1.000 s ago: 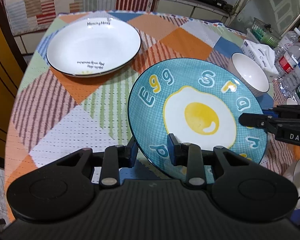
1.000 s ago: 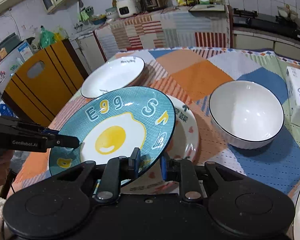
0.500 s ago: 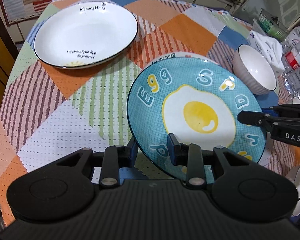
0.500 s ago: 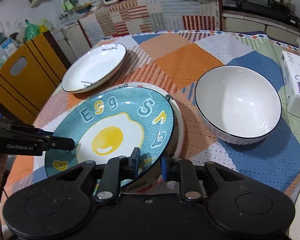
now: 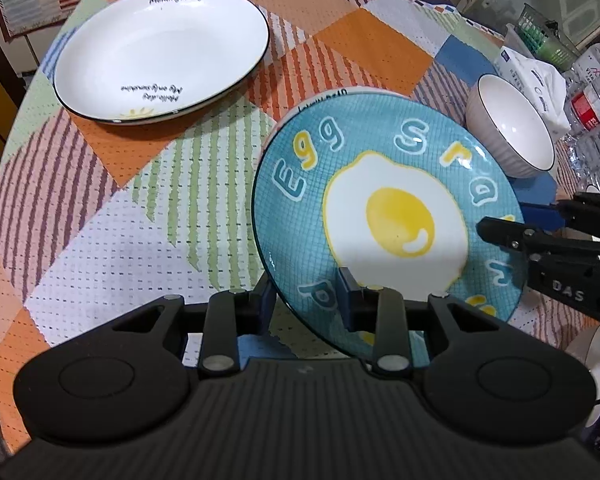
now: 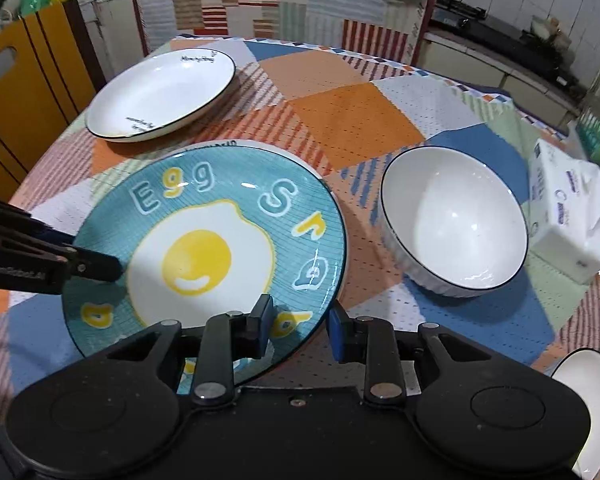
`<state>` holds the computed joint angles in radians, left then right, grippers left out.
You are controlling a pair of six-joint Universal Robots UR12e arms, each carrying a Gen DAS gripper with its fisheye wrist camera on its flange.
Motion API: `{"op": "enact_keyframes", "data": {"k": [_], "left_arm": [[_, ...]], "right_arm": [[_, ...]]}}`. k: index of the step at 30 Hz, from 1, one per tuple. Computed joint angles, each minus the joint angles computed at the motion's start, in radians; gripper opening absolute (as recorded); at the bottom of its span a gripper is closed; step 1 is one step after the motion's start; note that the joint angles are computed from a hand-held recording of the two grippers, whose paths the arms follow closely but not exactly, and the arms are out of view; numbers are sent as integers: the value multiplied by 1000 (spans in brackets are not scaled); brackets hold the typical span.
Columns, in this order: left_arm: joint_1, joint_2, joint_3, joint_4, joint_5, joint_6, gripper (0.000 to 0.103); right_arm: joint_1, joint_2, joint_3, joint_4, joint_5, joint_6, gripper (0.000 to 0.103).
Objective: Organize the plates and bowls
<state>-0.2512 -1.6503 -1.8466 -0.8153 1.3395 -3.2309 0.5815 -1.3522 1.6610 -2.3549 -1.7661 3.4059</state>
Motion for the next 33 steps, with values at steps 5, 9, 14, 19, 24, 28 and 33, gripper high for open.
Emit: {"op": "enact_keyframes", "data": {"k": [5, 9, 14, 19, 24, 28, 33], "left_arm": [[-17, -4, 5, -3, 39, 13, 29], [-4, 6, 0, -12, 11, 12, 29], [15, 44, -14, -13, 2, 37, 29], [40, 78, -14, 0, -14, 33, 29], [60, 107, -4, 13, 10, 78, 31], [90, 121, 15, -6, 21, 134, 41], [134, 124, 40, -24, 41, 204, 53]], "right_arm": [[28, 27, -28, 51, -102, -5, 35], [40, 28, -14, 15, -145, -4, 36], [41, -6, 15, -51, -123, 9, 35], [29, -42, 24, -157, -27, -40, 37], [16, -51, -7, -222, 94, -115, 48], [0, -32, -65, -237, 181, -168, 56], [-20, 22, -152, -238, 276, -209, 71]]}}
